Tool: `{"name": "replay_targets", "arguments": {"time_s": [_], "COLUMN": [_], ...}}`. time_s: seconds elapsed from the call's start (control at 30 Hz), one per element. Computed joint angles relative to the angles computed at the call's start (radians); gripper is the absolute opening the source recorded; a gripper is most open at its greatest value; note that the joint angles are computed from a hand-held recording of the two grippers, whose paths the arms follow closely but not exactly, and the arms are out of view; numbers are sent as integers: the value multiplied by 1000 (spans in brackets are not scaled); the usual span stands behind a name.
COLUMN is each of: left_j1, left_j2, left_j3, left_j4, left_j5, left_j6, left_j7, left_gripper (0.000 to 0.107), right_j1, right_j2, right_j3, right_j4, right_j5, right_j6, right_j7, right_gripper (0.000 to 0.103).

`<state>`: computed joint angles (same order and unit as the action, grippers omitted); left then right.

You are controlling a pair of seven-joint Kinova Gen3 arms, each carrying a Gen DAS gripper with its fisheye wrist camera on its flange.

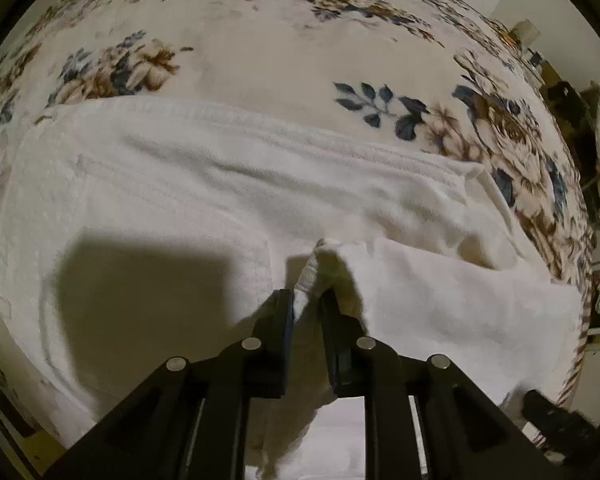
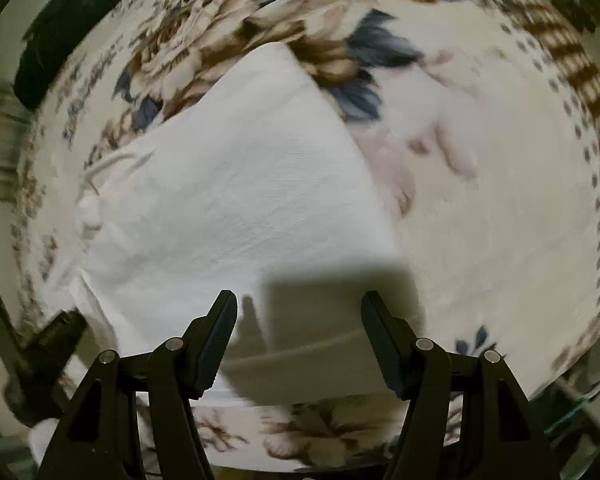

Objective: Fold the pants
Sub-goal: 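Grasp the pants edge with the left gripper and lift it over the stack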

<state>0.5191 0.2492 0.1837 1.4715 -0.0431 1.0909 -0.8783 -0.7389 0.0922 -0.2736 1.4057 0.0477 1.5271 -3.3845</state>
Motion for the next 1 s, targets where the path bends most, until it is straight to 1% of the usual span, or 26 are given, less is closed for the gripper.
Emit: {"name": "replay_targets", "arguments": {"time_s": [0.07, 0.13, 0.17, 0.2, 0.23, 0.27, 0.3, 0.33, 0.37, 0.43, 0.47, 0.5, 0.53, 0.6, 0.63, 0.7, 0.73, 0.77, 0.8, 0.83, 0.9, 0.93, 0.97, 1.0], "left_j1": [-34, -72, -94, -112, -112, -115, -137, -177, -223, -316, -362, -407, -434, -456, -445, -395, -383, -384, -392, -415, -479, -492, -492, -482], "left_j2": [-18, -63, -95, -120, -150, -191, -222, -260, -301, -360, -382, -399, -413, -424, -422, -395, -387, -388, -395, -408, -438, -462, -488, -517], "left_j3": [7, 0, 3, 7, -7, -20, -20, -16, -24, -27, -47, -59, -87, -149, -191, -273, -292, -291, -273, -235, -143, -115, -102, -103], "left_j4": [7, 36, 61, 74, 85, 110, 134, 166, 207, 296, 343, 389, 435, 517, 550, 596, 619, 641, 660, 676, 690, 701, 705, 703], "left_j5": [51, 116, 140, 148, 140, 122, 120, 132, 154, 186, 217, 258, 299, 380, 421, 502, 543, 569, 579, 573, 511, 481, 440, 403], "left_j6": [-3, -13, -27, -25, -12, -15, -23, -32, -36, -73, -83, -108, -140, -221, -262, -343, -384, -424, -465, -498, -522, -535, -537, -530], "left_j7": [-40, -74, -89, -98, -93, -73, -66, -65, -65, -52, -51, -65, -80, -107, -136, -217, -246, -259, -256, -245, -182, -142, -102, -69], "left_gripper": [16, 29, 44, 73, 85, 92, 92, 92, 92, 92, 92, 92, 92, 92, 91, 90, 89, 88, 87, 83, 51, 44, 31, 24], "right_j1": [5, 5, 6, 6, 6, 7, 10, 11, 11, 10, 10, 8, 6, -3, -6, -14, -19, -27, -32, -37, -49, -52, -56, -60], "right_j2": [15, 25, 28, 35, 36, 35, 27, 27, 34, 49, 61, 71, 79, 101, 109, 127, 138, 147, 156, 159, 166, 172, 173, 175], "right_j3": [4, 7, 10, 12, 14, 16, 17, 18, 17, 19, 21, 23, 26, 30, 34, 40, 44, 47, 51, 54, 59, 61, 63, 64], "right_j4": [-23, -44, -51, -65, -69, -69, -59, -57, -63, -70, -79, -85, -90, -108, -112, -121, -126, -133, -141, -141, -145, -152, -153, -156], "right_j5": [-5, -7, -7, -8, -11, -14, -16, -19, -21, -29, -35, -39, -42, -40, -39, -35, -30, -25, -21, -18, -10, -7, -4, -2], "right_j6": [17, 32, 33, 37, 34, 21, -9, -22, -26, -39, -39, -42, -46, -47, -53, -61, -64, -58, -53, -53, -50, -47, -44, -42], "right_j7": [23, 44, 57, 70, 80, 91, 100, 108, 117, 136, 145, 154, 161, 173, 180, 189, 191, 191, 192, 192, 187, 188, 187, 188], "right_gripper": [67, 67, 67, 67, 67, 67, 67, 67, 67, 67, 67, 67, 67, 67, 67, 67, 67, 67, 67, 67, 67, 67, 67, 67]}}
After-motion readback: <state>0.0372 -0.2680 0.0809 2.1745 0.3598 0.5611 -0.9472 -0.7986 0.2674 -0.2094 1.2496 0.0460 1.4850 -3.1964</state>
